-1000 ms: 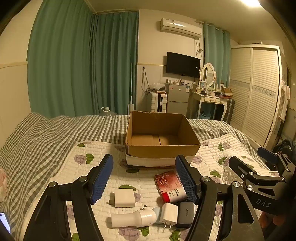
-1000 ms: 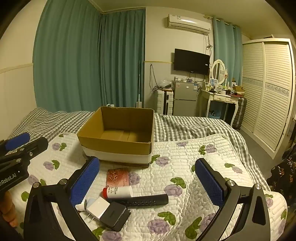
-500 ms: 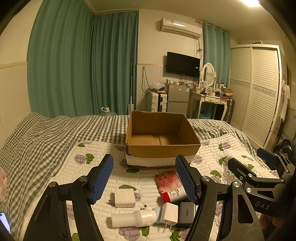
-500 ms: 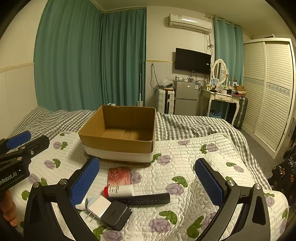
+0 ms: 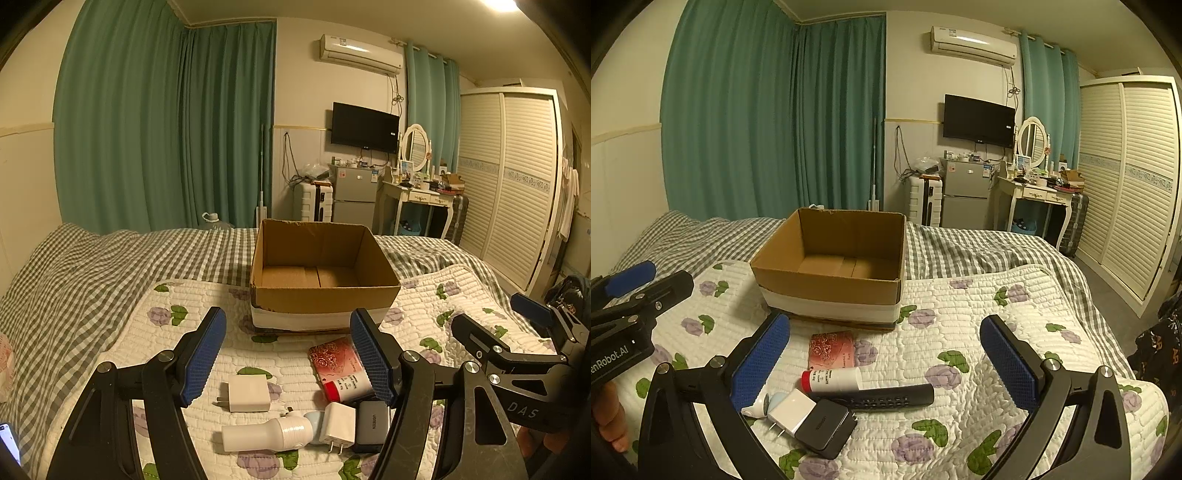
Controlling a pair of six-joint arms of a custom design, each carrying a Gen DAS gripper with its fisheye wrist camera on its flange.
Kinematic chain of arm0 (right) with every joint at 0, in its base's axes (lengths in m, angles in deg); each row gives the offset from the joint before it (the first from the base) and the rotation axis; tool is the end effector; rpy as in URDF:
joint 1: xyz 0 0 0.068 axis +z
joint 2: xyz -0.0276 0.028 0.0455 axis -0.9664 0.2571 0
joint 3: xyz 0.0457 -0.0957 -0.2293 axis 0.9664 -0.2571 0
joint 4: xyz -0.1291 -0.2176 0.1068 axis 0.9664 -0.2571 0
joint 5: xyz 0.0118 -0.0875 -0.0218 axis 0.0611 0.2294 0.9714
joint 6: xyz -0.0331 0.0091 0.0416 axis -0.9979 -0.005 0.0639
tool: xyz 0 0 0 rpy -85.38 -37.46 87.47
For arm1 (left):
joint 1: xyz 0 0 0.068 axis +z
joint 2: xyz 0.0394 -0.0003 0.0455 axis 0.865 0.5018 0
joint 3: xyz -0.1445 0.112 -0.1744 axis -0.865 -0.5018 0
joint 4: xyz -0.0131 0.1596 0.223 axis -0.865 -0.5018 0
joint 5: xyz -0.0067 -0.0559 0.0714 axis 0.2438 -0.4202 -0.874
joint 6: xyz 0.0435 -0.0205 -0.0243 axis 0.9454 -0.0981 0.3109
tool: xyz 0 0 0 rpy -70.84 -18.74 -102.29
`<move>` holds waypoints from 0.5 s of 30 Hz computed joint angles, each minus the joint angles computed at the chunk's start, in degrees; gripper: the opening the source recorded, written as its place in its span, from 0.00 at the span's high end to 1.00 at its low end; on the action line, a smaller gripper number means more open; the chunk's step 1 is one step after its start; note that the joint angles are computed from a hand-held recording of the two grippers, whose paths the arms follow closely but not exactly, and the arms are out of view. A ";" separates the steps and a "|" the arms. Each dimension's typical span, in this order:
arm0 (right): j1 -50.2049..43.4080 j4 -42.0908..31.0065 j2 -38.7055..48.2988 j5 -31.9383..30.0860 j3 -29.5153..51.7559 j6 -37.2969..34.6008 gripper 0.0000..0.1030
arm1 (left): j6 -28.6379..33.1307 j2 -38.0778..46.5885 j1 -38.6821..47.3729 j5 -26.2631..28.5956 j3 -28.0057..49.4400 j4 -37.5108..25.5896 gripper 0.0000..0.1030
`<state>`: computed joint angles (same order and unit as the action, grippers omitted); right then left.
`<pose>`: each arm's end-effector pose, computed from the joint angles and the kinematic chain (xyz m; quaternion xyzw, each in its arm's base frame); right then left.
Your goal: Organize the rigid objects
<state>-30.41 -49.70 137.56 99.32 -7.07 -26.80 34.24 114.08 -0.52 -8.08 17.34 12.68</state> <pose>0.2089 0.1856 0.3411 -0.1261 0.8351 0.0775 0.5298 0.1358 -0.1777 0.3809 -0.0879 0.8411 0.0384 0.5323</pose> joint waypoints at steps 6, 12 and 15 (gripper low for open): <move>-0.04 0.01 0.12 -0.06 0.05 -0.03 0.00 | -0.21 0.35 -0.16 -0.09 0.03 0.10 0.30; -0.04 0.16 0.16 0.00 -0.07 -0.02 0.00 | -0.25 0.36 -0.15 0.11 0.13 -0.02 0.30; -0.09 0.09 0.19 -0.20 0.01 0.13 0.00 | 0.24 -0.42 0.19 0.58 -1.38 1.10 0.30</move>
<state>-30.51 -49.60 137.76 99.12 -7.06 -26.67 34.47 113.65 -0.33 -7.50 15.96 13.78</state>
